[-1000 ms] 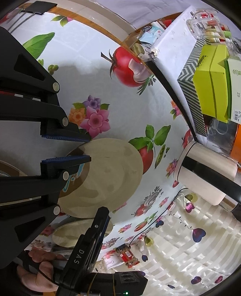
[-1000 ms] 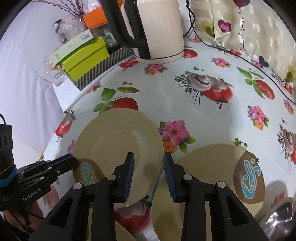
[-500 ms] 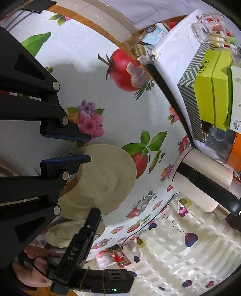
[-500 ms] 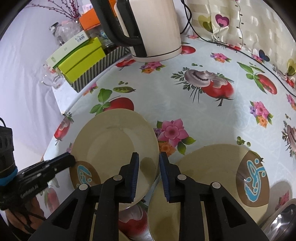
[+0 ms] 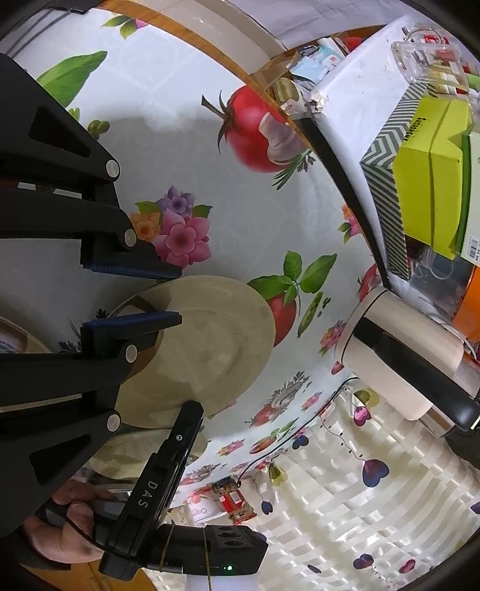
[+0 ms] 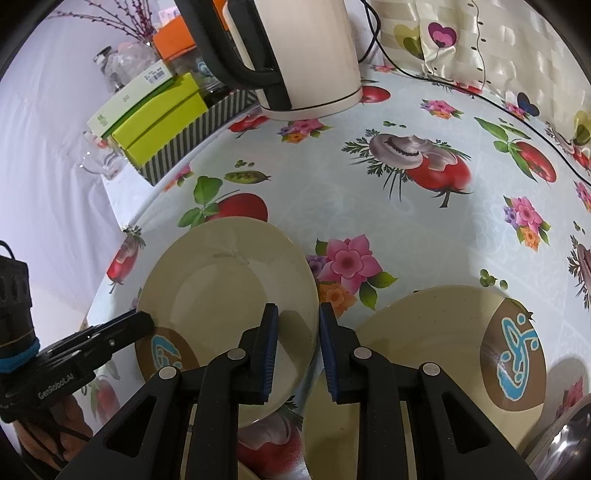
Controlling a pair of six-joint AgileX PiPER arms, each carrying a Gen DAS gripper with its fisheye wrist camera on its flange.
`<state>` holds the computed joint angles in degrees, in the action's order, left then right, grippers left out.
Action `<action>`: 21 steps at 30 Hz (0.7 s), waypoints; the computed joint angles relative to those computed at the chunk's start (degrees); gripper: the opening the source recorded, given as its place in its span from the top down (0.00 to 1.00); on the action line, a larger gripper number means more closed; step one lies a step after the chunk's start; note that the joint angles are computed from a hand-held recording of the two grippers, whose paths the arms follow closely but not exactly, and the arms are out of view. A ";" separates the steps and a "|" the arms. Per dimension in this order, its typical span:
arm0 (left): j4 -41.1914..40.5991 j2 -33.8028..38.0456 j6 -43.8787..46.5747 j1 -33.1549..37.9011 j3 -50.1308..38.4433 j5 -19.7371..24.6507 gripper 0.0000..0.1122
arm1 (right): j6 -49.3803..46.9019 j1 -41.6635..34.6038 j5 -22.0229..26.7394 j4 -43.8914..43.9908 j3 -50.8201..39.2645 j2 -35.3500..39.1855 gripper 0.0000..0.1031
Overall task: Organize plates and bowls
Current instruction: 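Lift the beige plate with the left gripper and carry it over another plate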
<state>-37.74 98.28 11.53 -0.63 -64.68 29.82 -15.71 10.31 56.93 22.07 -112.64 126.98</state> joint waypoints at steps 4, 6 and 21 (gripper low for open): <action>2.03 -1.27 -2.14 -0.15 -0.21 0.10 0.85 | -0.14 0.06 0.40 0.39 -0.11 -0.66 0.79; 2.81 -2.05 -2.81 -0.29 -0.10 0.14 0.85 | -0.08 0.11 0.54 0.45 -0.25 -1.02 0.79; 12.25 -12.00 -11.30 -4.55 5.11 1.29 0.85 | -2.33 -0.70 -3.57 2.88 14.61 -12.95 0.79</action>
<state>-25.49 86.28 0.23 -5.18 -59.57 31.11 -18.04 9.60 53.36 24.95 -98.03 114.04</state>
